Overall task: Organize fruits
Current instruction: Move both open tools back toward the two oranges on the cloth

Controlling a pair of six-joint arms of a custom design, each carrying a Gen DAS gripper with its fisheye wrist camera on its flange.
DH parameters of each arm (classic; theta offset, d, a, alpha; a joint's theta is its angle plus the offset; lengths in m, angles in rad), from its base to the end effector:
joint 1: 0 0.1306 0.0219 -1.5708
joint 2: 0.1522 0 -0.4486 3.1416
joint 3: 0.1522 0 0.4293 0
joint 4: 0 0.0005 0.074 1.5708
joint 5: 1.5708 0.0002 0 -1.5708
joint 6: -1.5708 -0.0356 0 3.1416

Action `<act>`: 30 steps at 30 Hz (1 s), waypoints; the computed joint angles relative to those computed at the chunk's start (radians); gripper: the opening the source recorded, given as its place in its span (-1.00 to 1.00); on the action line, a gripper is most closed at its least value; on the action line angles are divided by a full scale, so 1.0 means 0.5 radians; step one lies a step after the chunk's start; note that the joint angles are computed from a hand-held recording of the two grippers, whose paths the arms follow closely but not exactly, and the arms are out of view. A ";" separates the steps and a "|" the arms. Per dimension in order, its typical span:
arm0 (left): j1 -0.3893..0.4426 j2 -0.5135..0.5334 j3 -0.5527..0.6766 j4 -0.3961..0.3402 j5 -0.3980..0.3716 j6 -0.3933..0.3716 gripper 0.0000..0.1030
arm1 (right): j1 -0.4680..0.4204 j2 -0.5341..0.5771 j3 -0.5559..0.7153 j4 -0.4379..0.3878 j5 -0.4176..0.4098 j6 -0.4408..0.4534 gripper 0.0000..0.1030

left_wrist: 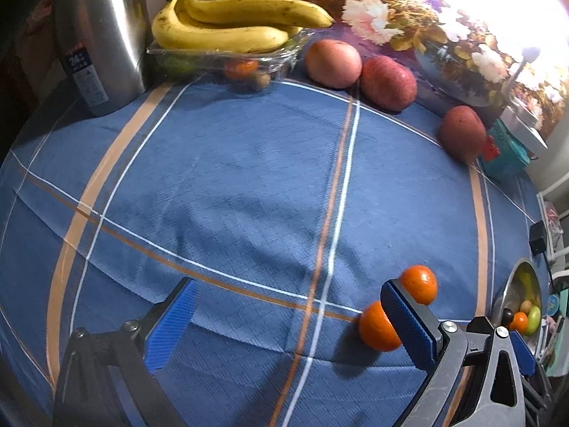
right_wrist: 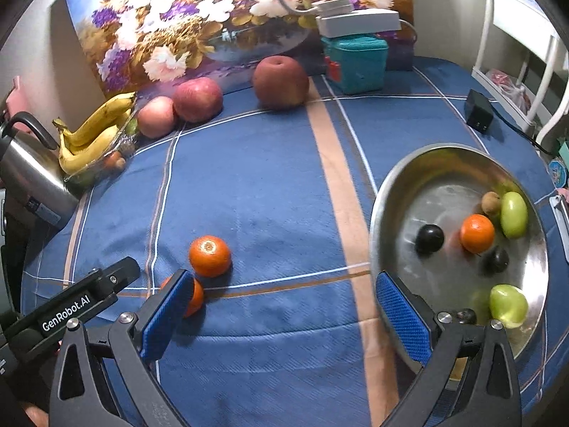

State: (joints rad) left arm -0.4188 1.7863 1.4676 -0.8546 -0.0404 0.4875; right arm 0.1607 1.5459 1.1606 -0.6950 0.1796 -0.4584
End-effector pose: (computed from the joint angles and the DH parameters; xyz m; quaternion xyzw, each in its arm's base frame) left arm 0.5787 -0.2566 0.3136 -0.0376 0.9794 -0.0686 0.1861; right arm 0.5222 0.0777 0.3180 0.1648 0.9523 -0.0092 0.2568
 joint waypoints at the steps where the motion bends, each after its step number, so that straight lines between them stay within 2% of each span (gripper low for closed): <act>1: 0.004 0.006 0.003 -0.002 0.000 0.005 1.00 | 0.005 0.012 0.009 -0.002 0.007 0.002 0.98; 10: 0.048 0.081 0.044 -0.038 -0.021 0.003 1.00 | 0.039 0.154 0.114 -0.030 0.050 0.014 0.98; 22: 0.120 0.132 0.084 -0.057 -0.013 0.029 1.00 | 0.070 0.280 0.208 0.018 -0.003 0.050 0.96; 30: 0.143 0.178 0.139 -0.085 -0.006 0.005 1.00 | 0.085 0.337 0.248 0.022 -0.024 0.064 0.57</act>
